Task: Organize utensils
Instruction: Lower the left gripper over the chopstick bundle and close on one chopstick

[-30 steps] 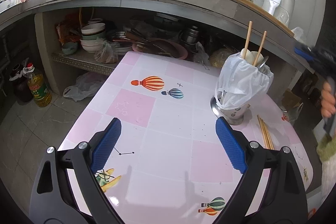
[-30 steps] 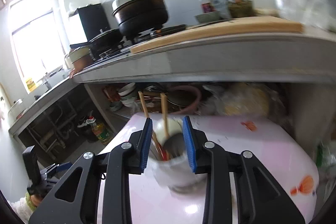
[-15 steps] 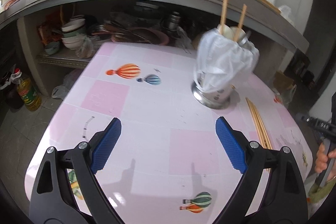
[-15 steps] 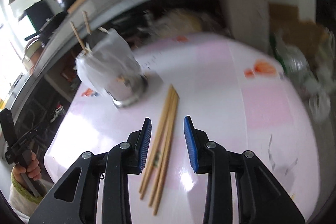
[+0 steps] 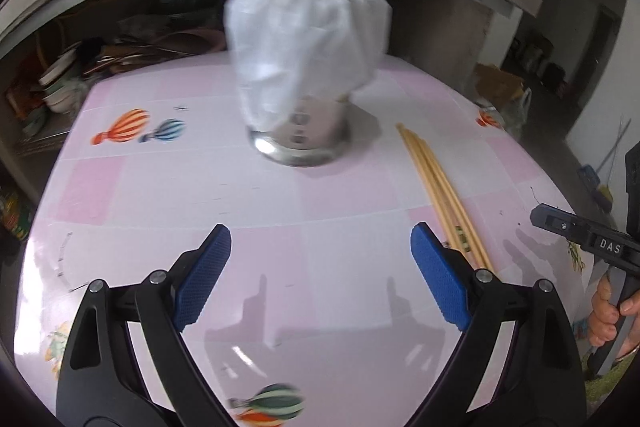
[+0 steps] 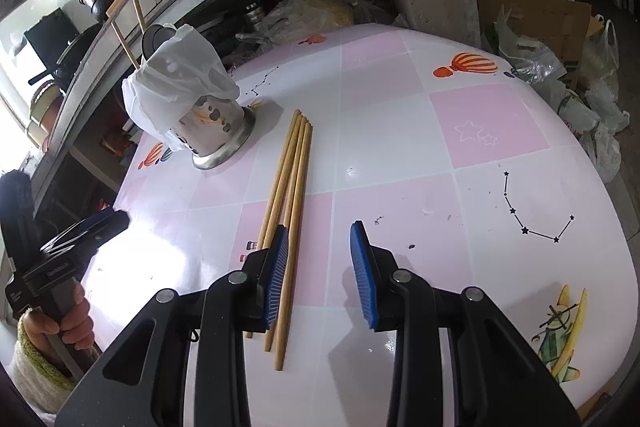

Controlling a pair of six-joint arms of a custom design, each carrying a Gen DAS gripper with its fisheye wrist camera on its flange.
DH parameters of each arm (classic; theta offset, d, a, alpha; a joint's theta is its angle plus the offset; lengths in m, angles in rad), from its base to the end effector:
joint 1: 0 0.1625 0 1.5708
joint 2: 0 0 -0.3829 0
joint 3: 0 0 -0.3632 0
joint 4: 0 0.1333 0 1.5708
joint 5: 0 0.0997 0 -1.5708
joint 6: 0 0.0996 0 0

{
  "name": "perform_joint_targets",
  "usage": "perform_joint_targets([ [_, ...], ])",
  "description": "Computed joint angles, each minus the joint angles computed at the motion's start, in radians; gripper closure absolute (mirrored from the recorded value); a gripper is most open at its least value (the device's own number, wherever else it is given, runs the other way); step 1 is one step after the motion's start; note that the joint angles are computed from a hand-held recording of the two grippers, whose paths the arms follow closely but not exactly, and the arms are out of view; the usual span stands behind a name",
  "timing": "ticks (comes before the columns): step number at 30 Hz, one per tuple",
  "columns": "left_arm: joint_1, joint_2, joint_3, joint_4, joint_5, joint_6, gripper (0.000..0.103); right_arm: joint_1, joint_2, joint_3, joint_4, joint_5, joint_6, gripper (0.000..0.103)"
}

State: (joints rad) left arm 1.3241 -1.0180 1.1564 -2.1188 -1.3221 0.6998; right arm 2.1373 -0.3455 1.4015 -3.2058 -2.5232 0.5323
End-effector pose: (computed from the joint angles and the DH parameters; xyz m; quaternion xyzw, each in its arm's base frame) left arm -0.0156 -0.7083 0.3894 0.4204 0.8763 -0.1694 0.1637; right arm 0.3951 -0.5240 -0.0177 -0.1163 -0.8539 0.4458 0.2422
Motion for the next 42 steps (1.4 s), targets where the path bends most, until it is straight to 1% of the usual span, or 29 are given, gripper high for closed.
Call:
perform_joint_targets([
  [2, -0.014, 0.003, 0.025, -0.006, 0.007, 0.006, 0.016, -0.001, 0.0, 0.003, 0.003, -0.001, 0.001, 0.071],
  [7, -0.036, 0.024, 0.04, 0.0, 0.006, 0.014, 0.016, -0.009, -0.003, 0.02, 0.0, 0.006, 0.015, 0.071],
  [8, -0.039, 0.029, 0.042, 0.003, 0.004, 0.018, 0.022, -0.01, -0.004, 0.023, 0.004, 0.006, 0.02, 0.071],
  [9, -0.043, 0.034, 0.043, 0.005, 0.003, 0.02, 0.024, -0.012, -0.004, 0.025, 0.0, 0.01, 0.02, 0.071],
  [10, -0.047, 0.039, 0.045, 0.007, 0.004, 0.023, 0.029, -0.013, -0.004, 0.028, -0.009, 0.012, 0.017, 0.071],
  [11, -0.05, 0.045, 0.049, 0.008, 0.006, 0.027, 0.037, -0.013, -0.003, 0.03, -0.018, 0.014, 0.014, 0.071],
  [12, -0.054, 0.049, 0.053, 0.012, 0.008, 0.027, 0.041, -0.014, -0.003, 0.031, -0.023, 0.016, 0.012, 0.071],
  [14, -0.059, 0.062, 0.053, 0.028, 0.012, 0.028, 0.055, -0.016, -0.002, 0.033, -0.034, 0.021, 0.007, 0.071],
  [16, -0.064, 0.072, 0.059, 0.038, 0.024, 0.032, 0.065, -0.019, -0.003, 0.035, -0.038, 0.027, 0.002, 0.071],
  [19, -0.068, 0.085, 0.061, 0.066, 0.034, 0.027, 0.077, -0.021, -0.005, 0.037, -0.044, 0.031, -0.004, 0.071],
  [23, -0.074, 0.09, 0.074, 0.091, 0.036, 0.028, 0.083, -0.022, -0.006, 0.042, -0.052, 0.035, -0.002, 0.071],
  [30, -0.087, 0.088, 0.108, 0.084, 0.045, 0.047, 0.085, -0.025, -0.007, 0.048, -0.059, 0.042, 0.004, 0.071],
  [32, -0.09, 0.09, 0.119, 0.071, 0.055, 0.057, 0.088, -0.024, -0.007, 0.048, -0.06, 0.041, 0.004, 0.071],
  [42, -0.095, 0.081, 0.148, 0.021, 0.075, 0.077, 0.089, -0.023, -0.006, 0.047, -0.066, 0.047, -0.002, 0.071],
])
